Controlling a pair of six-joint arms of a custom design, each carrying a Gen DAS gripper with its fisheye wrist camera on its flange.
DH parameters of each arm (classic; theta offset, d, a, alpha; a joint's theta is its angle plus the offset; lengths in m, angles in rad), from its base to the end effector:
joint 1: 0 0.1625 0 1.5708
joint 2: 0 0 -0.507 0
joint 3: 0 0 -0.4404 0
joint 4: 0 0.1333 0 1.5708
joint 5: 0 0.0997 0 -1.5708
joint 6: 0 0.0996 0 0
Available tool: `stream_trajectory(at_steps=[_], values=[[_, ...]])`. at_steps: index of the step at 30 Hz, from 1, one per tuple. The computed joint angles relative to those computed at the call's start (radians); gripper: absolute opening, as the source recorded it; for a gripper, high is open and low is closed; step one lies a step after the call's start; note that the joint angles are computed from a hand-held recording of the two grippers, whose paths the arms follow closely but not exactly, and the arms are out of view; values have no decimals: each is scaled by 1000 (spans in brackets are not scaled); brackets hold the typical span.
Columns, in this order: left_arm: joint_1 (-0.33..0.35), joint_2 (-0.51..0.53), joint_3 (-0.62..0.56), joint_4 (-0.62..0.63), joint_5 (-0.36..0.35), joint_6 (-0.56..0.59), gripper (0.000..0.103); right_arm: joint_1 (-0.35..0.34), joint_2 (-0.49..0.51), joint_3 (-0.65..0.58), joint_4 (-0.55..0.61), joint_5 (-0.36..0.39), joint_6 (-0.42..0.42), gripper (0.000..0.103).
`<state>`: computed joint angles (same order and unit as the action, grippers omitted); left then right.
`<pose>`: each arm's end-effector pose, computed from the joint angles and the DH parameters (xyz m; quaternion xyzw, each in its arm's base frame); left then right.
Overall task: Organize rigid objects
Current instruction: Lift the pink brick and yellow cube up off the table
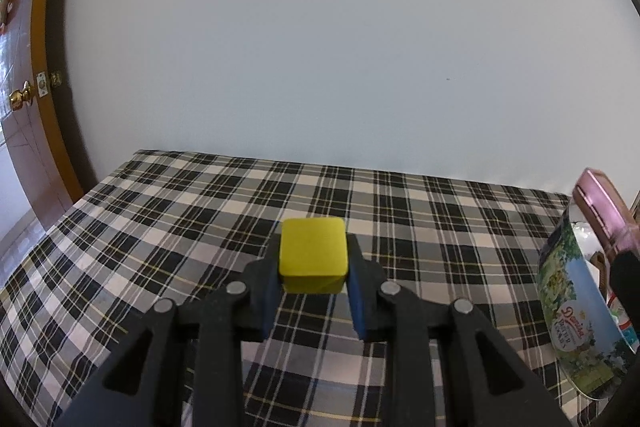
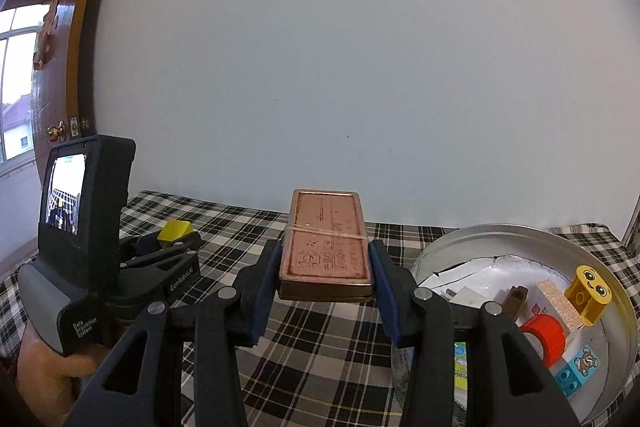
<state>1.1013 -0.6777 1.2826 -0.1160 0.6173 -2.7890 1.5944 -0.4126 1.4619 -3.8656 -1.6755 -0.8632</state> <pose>-0.1531 -0.7760 0.1148 0.0877 0.7926 -0.4797 0.3660 0.1420 -0.8064 0.0468 0.3204 -0.7458 0.5146 0.2762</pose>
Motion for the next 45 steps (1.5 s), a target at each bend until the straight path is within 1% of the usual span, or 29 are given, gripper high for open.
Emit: stream_trajectory(at_steps=[14,20,24,32,38,45], values=[[-25,-12,52,-12,9,-41,28,-8,-17,38,-32,14,-11,47],[-36,-12,64,-19,11,-36,28,-12,-27,65,-73,26,-26,47],[-44,-14,74,-33,12,-31,28,-15,-37,82,-87,37,-21,47],[-53,-6,71,-30,20,-38,28,-24,-55,107,-109,52,-19,47],[-65,-1,75,-34,28,-52,28,-25,-59,113,-125,46,-8,47],[-77,16,67,-35,34,-51,28,-32,-63,124,-178,51,-28,47]])
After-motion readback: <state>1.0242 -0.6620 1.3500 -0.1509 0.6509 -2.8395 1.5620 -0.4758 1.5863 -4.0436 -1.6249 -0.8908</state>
